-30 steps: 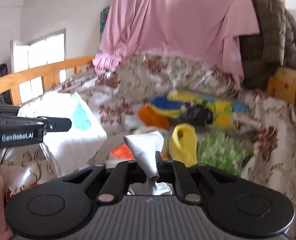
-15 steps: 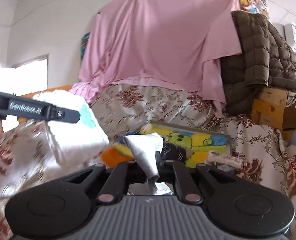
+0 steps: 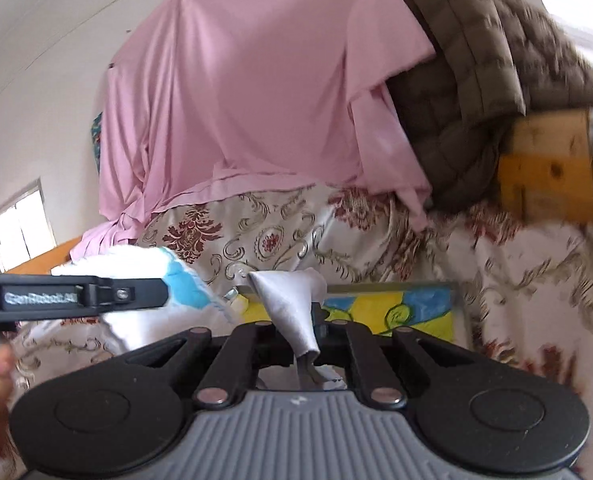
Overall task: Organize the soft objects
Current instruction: 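Lower both white socks onto the painted tray and open both grippers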
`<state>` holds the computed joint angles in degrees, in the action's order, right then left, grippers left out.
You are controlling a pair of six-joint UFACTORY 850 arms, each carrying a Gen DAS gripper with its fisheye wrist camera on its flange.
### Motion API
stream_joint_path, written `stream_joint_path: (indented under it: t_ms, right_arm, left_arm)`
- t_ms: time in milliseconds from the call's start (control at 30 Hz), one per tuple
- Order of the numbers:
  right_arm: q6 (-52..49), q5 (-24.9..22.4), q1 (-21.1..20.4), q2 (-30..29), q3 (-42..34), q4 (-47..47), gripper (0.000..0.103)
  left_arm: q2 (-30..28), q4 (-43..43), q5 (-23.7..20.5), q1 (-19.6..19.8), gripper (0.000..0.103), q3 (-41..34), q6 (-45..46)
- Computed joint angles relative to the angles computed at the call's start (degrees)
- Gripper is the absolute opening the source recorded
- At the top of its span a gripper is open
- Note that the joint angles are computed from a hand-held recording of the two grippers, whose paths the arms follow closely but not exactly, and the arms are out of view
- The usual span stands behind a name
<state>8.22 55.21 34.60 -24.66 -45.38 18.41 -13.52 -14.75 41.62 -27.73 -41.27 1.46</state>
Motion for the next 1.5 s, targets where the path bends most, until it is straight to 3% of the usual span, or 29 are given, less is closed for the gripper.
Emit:
stream_joint_path:
  t_ms: [267, 400, 567, 633, 700, 767, 967, 1067, 1233, 1500]
  right_arm:
    - [3.4, -7.8, -3.0, -4.7, -5.5, -2.8, 0.008]
    - [2.6, -10.9, -3.0, -4.5, -5.9, -1.9, 0.012]
    - [-1.5, -17.2, -2.6, -4.5, -7.7, 2.6, 0.013]
    - [-4.2, -18.5, -2.4, -4.6, -8.1, 5.6, 0.02]
    - [-7.6, -18.9, -2.0, -4.7, -8.3, 9.5, 0.039]
    - [-8.2, -18.9, -2.0, -4.4, -8.0, 10.8, 0.045]
    - [-9.6, -16.6, -1.9, -1.3, -5.2, 13.9, 0.071]
    - [-10.8, -13.9, -1.3, 1.3, -2.8, 15.5, 0.081]
    - [-13.2, -10.4, 0.0, 6.3, 1.1, 18.4, 0.086]
    - [-16.9, -5.8, 2.9, 12.8, 5.5, 21.5, 0.094]
  left_arm:
    - [-10.4, 11.7, -4.6, 4.3, 0.025, -9.8, -18.3]
    - [-13.9, 9.7, -8.1, 5.0, 0.025, -12.6, -20.6]
    - [-16.2, 0.1, -15.7, 5.1, 0.028, -15.5, -13.0]
    - [-16.8, -3.9, -19.3, 5.2, 0.03, -16.7, -8.9]
    - [-17.3, -11.3, -22.6, 5.0, 0.033, -17.9, -1.3]
    - [-17.4, -18.5, -23.6, 4.6, 0.038, -18.3, 6.0]
    - [-15.4, -31.6, -22.1, 3.2, 0.065, -16.9, 18.5]
    - [-13.3, -34.0, -19.0, 1.8, 0.07, -14.8, 20.9]
    - [-7.8, -34.5, -11.1, -1.2, 0.082, -9.7, 22.2]
    - [1.2, -34.8, -4.2, -5.3, 0.091, -3.4, 23.1]
